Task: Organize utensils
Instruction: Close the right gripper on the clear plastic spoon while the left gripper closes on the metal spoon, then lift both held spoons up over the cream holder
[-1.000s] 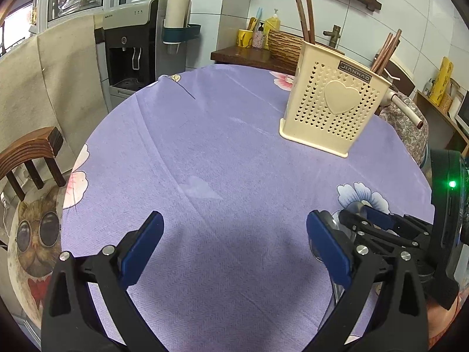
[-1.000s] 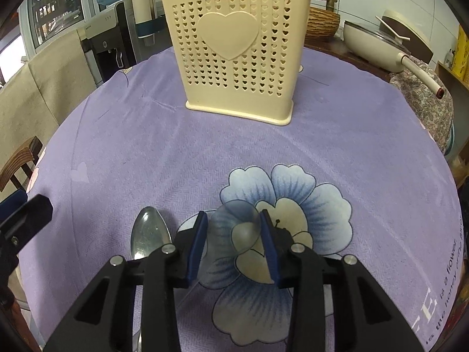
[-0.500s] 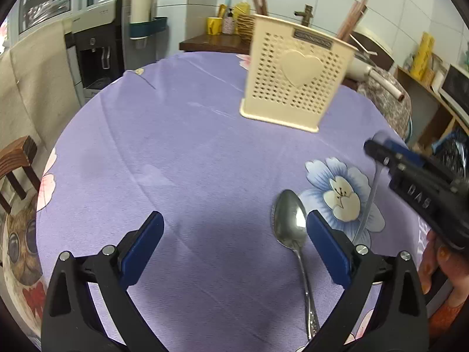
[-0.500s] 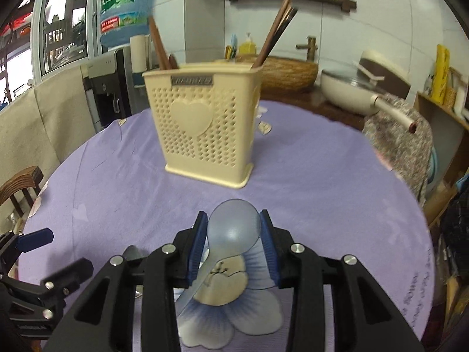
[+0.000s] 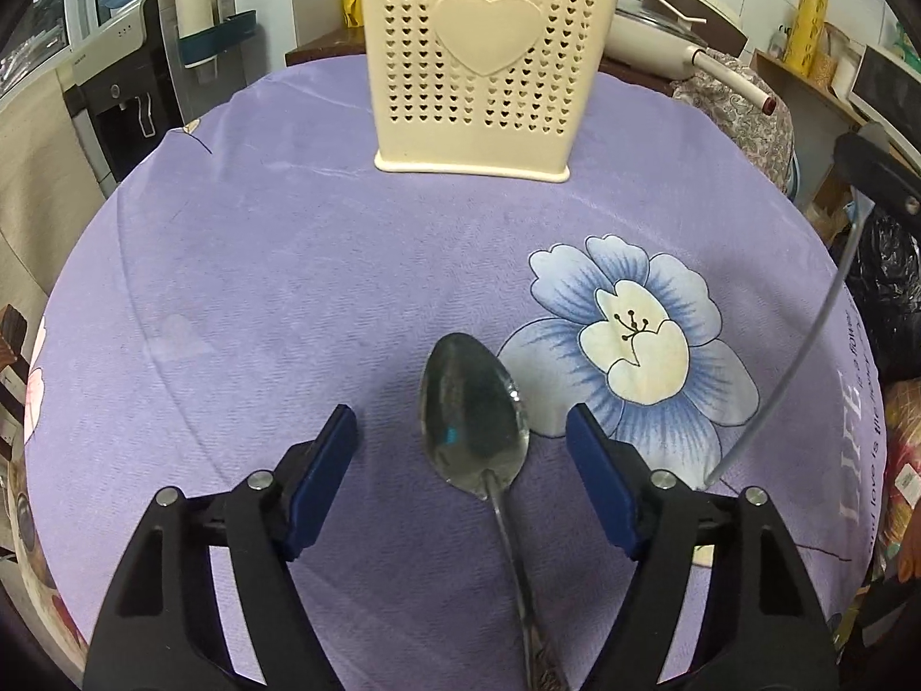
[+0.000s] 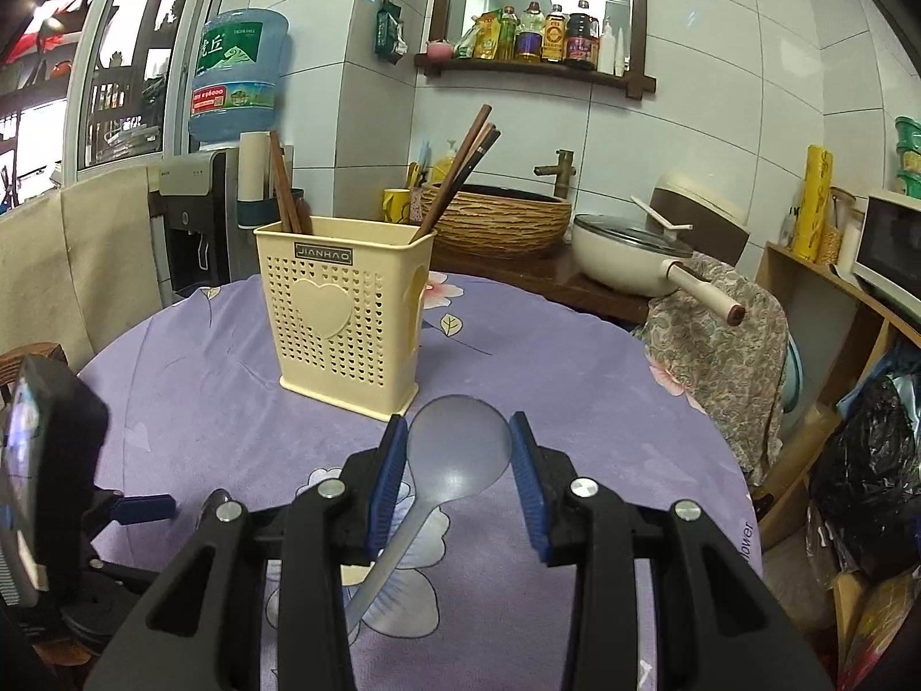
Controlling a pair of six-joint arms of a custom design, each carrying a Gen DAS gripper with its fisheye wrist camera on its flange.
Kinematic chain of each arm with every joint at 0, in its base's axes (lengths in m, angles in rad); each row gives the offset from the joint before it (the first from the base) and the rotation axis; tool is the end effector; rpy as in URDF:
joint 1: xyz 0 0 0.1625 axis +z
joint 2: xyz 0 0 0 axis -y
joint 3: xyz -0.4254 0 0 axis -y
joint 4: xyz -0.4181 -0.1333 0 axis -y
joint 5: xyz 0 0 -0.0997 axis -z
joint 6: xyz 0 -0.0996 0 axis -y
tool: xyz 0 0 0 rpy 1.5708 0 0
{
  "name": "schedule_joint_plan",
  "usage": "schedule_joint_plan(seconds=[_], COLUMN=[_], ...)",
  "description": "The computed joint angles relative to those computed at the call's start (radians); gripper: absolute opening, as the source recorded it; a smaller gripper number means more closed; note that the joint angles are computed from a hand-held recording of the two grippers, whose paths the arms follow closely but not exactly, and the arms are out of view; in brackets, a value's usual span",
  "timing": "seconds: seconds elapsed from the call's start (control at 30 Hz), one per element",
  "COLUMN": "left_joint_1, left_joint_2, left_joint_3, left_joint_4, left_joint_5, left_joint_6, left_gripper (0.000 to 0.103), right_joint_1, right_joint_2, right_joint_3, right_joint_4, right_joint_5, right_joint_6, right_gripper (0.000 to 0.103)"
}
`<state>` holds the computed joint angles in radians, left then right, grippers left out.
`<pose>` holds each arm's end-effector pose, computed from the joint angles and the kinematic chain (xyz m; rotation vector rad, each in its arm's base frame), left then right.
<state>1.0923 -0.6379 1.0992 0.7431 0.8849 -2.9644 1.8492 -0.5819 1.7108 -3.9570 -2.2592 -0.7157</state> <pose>-0.1253 -0.6680 0.1221 0.6372 2.3781 -0.5817 0.2427 -0.5943 0.0895 0.4802 -1.9446 1.2250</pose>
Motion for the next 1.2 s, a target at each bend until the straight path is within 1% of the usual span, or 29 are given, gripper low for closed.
schedule_joint_plan(seconds=[0.1, 0.17, 0.2, 0.37, 0.43, 0.6, 0.7, 0.77, 0.93, 1.1, 1.2], left_joint_1=[-0.004, -0.007, -0.008, -0.014, -0.016, -0.013, -0.014, -0.018, -0.035, -0.048, -0.056], left_joint_2=[0.019, 0.030, 0.034, 0.041, 0.043, 0.039, 0.017, -0.006, -0.107, -0.182, -0.221], left_joint_3=[-0.022, -0.037, -0.043, -0.051, -0.052, -0.052, -0.034, -0.012, 0.072, 0.127, 0.162], left_joint_4=[0.004, 0.012, 0.017, 0.030, 0.028, 0.023, -0.013, -0.052, -0.181, -0.244, -0.293], left_joint_5=[-0.010, -0.019, -0.021, -0.028, -0.034, -0.020, -0.008, -0.003, 0.041, 0.073, 0.078], left_joint_6=[0.000, -0.008, -0.011, -0.013, -0.010, -0.007, 0.007, 0.029, 0.091, 0.112, 0.128], left_gripper=[0.067, 0.059, 0.057, 0.041, 0.038, 0.038, 0.038, 0.038, 0.038, 0.038, 0.038], right_joint_1=[0.001, 0.000, -0.001, -0.001, -0.001, 0.000, 0.002, 0.003, 0.008, 0.017, 0.022], right_joint_2=[-0.006, -0.006, -0.007, -0.007, -0.005, -0.002, -0.002, -0.002, -0.004, -0.011, -0.017], right_joint_3=[0.010, 0.012, 0.013, 0.016, 0.016, 0.016, 0.017, 0.019, 0.017, 0.021, 0.024], right_joint_4=[-0.004, 0.002, 0.005, 0.021, 0.026, 0.029, 0.031, 0.026, 0.018, 0.020, 0.029], right_joint_5=[0.005, 0.007, 0.009, 0.010, 0.012, 0.013, 0.014, 0.017, 0.020, 0.033, 0.038], right_joint_6=[0.003, 0.003, 0.006, 0.017, 0.021, 0.026, 0.027, 0.027, 0.016, 0.006, 0.010], right_gripper=[0.036, 0.036, 0.036, 0.036, 0.036, 0.036, 0.036, 0.036, 0.036, 0.036, 0.036])
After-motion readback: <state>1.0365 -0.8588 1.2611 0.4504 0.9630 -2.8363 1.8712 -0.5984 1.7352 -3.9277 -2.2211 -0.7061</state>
